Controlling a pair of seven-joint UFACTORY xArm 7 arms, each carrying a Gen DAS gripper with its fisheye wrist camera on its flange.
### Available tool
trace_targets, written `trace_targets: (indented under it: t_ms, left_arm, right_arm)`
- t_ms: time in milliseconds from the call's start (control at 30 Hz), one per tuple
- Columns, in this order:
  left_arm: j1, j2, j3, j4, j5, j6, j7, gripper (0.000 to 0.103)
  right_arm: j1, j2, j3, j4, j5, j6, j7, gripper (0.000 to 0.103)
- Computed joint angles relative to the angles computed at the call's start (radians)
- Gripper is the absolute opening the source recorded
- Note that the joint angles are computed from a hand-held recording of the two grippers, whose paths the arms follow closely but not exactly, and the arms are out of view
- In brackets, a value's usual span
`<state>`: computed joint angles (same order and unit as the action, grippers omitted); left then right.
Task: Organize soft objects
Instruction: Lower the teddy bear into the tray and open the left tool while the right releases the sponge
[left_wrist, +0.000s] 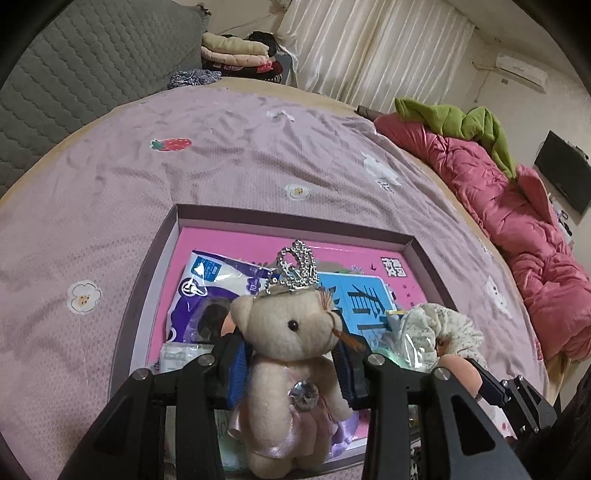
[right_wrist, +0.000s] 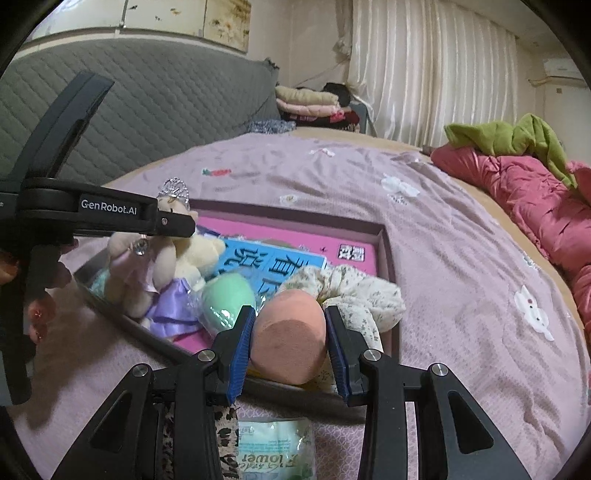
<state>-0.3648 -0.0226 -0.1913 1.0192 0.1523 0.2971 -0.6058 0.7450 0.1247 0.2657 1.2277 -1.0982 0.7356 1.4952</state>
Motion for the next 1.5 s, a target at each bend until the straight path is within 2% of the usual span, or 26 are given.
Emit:
trace_targets:
  t_ms: [833,1167,1500]
  left_arm:
    - [-0.004,-0.009,-0.005,0.007,0.002,0.047,0.020,0.041]
    - [-0.005,-0.012,-0.006,0.004,-0.001,0.047,0.024,0.041]
    - [-0.007,-0.005,-0.005,0.008,0.002,0.053,0.025,0.041]
  right_arm:
    - [0.002,0.014,-0.009,0.004,-0.007,-0.031,0.008,0.043]
    - [-0.006,-0.006,-0.005,-0.017,-0.030,-0.054,0.037,0.054]
    - [-0.009,-0.039,0.015,-0.040,-0.118,-0.041,0.102,0.059]
